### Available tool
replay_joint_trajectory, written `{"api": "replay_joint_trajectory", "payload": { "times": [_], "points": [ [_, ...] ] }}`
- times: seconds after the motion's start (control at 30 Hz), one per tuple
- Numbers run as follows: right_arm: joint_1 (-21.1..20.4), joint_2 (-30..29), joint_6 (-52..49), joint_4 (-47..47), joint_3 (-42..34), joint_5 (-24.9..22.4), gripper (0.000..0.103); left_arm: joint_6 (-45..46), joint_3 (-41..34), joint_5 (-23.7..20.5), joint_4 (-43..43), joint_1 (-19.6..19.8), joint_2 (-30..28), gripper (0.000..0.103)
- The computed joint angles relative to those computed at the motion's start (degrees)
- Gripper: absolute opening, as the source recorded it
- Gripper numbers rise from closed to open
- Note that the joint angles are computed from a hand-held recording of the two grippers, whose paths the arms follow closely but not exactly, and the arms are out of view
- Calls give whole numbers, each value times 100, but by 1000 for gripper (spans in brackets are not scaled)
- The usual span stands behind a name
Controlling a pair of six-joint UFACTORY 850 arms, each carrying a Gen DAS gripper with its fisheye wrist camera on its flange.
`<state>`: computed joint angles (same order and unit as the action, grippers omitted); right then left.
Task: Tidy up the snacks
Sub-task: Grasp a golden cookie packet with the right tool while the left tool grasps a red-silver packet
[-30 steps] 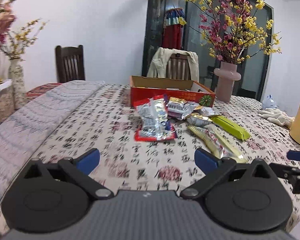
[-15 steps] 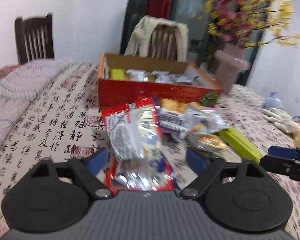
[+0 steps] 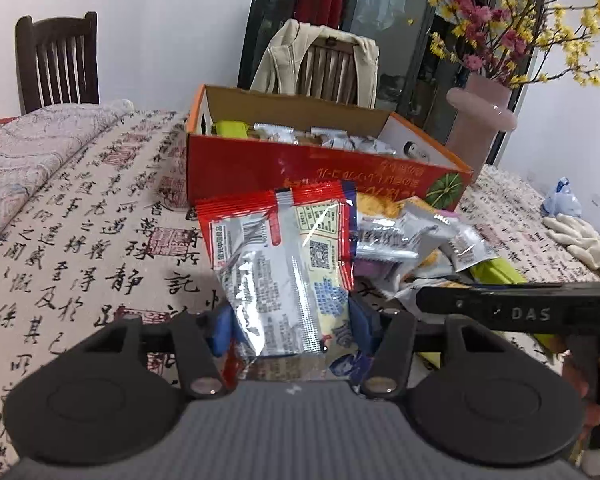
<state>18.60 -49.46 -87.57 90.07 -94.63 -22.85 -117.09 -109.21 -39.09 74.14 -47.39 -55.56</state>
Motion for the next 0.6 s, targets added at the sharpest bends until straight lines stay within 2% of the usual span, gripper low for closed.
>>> {"api": "replay_joint_trajectory", "payload": {
  "times": [0.13,0.2,0.33,0.6],
  "points": [
    [-46,111,-175,173,171,-45,40,-448,320,-460,374,-213,275,57],
    [-79,337,-753,645,481,-121,38,-781,570,-624,533,-355,472,57],
    [-143,1156,-2616,2163,1541,-451,38,-1219,980,-924,608,-709,802,57],
    [-425,2626,-4366,3330,3611,-1494,38,-1620,1313,-1563,399,-1496,1070,57]
  ]
}}
